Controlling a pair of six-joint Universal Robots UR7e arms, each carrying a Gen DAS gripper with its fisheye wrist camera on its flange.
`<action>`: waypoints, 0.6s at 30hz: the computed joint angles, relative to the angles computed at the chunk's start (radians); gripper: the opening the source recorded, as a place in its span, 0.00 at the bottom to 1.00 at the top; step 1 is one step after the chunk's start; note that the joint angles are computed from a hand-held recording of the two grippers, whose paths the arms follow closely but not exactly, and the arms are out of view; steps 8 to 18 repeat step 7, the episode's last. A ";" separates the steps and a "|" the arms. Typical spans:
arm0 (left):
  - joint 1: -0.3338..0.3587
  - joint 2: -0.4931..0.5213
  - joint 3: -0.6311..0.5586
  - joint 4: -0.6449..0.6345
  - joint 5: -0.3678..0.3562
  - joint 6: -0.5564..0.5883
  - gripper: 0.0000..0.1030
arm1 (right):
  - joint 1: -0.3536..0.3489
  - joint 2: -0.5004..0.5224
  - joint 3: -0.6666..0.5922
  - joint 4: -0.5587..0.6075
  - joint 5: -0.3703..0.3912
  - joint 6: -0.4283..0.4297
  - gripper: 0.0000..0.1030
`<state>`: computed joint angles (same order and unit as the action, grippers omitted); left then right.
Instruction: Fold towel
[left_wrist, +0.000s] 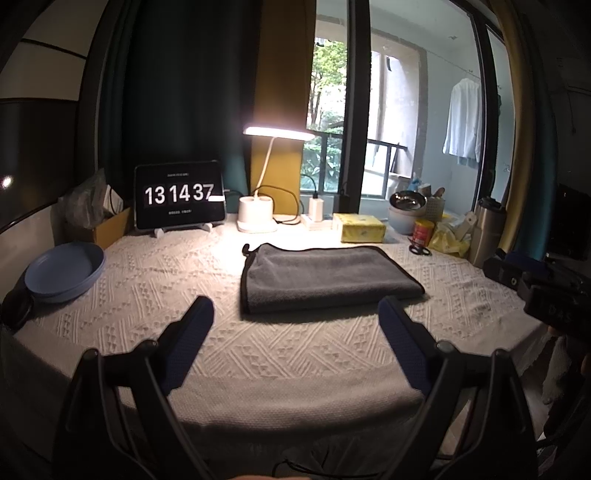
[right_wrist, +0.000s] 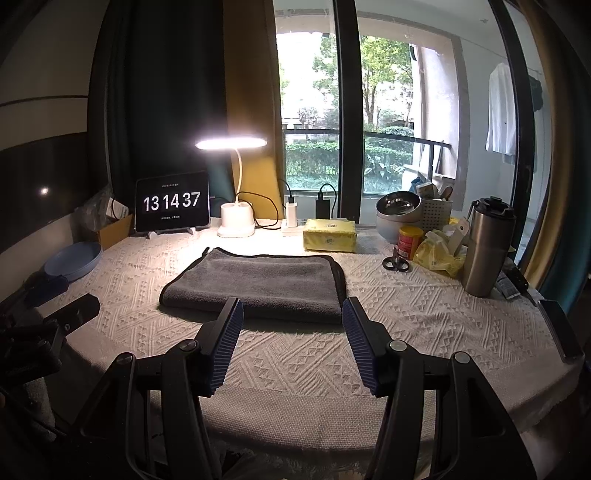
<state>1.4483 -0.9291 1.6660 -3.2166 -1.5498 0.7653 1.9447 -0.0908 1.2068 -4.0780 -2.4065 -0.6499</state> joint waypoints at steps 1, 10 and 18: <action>0.000 0.000 -0.001 0.000 0.002 -0.003 0.89 | 0.000 0.001 0.000 0.000 0.000 0.000 0.57; 0.001 -0.001 -0.005 0.020 0.001 -0.004 0.89 | -0.002 0.000 0.001 0.016 0.007 0.014 0.57; 0.001 -0.001 -0.005 0.020 0.001 -0.004 0.89 | -0.002 0.000 0.001 0.016 0.007 0.014 0.57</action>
